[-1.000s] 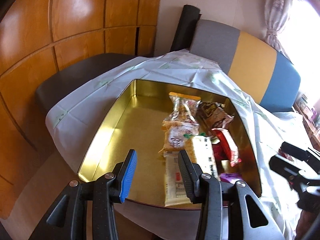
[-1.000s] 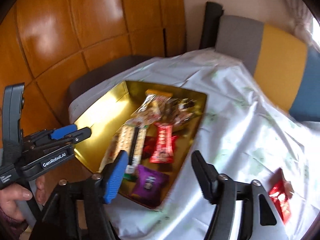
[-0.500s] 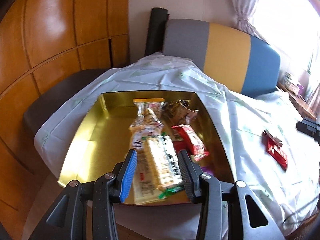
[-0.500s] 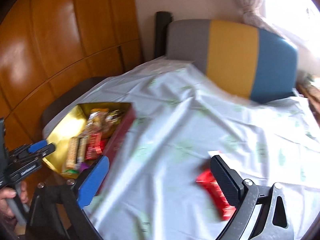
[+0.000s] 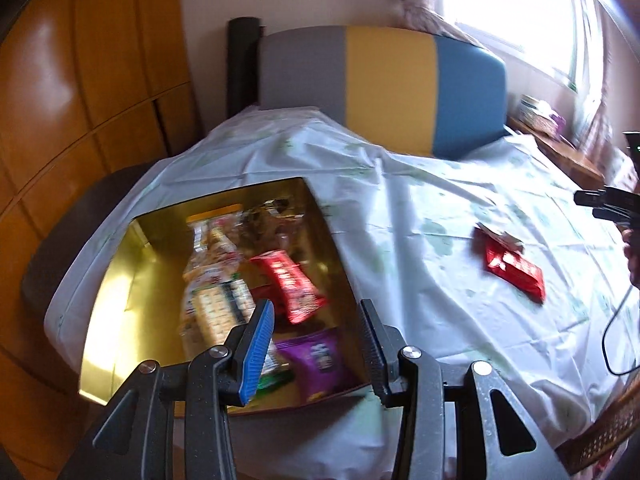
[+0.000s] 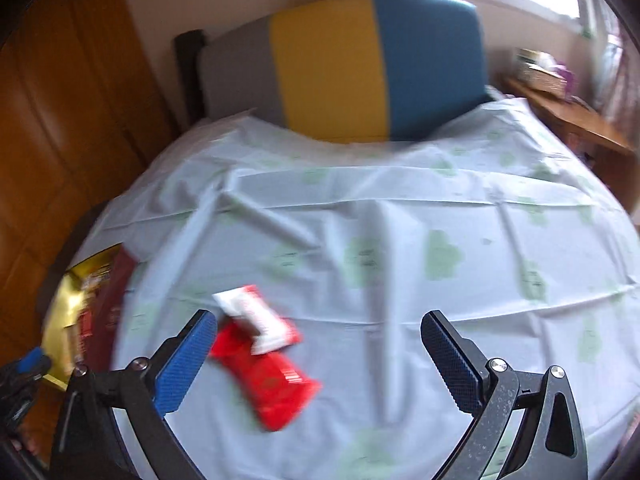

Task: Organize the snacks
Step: 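Move both tools from the tray back to the remaining red packs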

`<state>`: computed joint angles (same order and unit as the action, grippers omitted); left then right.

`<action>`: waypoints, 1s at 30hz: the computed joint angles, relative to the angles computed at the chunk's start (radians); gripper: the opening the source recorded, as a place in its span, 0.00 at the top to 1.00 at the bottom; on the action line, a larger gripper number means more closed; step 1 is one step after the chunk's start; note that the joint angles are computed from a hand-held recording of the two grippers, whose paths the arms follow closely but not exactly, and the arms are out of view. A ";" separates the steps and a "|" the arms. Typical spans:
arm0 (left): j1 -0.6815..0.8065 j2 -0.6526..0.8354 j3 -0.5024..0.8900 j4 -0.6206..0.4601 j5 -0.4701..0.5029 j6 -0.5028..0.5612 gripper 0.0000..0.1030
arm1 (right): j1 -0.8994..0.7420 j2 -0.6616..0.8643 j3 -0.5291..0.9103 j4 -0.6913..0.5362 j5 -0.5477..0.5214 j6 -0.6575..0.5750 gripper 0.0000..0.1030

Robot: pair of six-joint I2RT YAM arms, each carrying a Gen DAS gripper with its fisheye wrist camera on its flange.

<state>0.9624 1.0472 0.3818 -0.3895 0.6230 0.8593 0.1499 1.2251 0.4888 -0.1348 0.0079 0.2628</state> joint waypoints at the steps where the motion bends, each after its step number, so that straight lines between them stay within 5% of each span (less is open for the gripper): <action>1: -0.031 -0.016 -0.007 -0.006 -0.012 -0.010 0.58 | -0.054 0.008 -0.014 0.013 -0.029 -0.001 0.00; 7: -0.271 -0.090 -0.032 -0.053 -0.101 -0.099 0.58 | -0.244 0.081 0.006 -0.018 -0.130 0.050 0.00; 16: -0.760 0.011 0.002 -0.003 -0.282 -0.401 0.58 | -0.172 0.097 0.018 -0.038 -0.120 0.050 0.00; 30: -1.090 0.524 0.262 0.185 -0.312 -0.740 0.58 | -0.190 0.050 0.011 -0.053 -0.157 0.065 0.00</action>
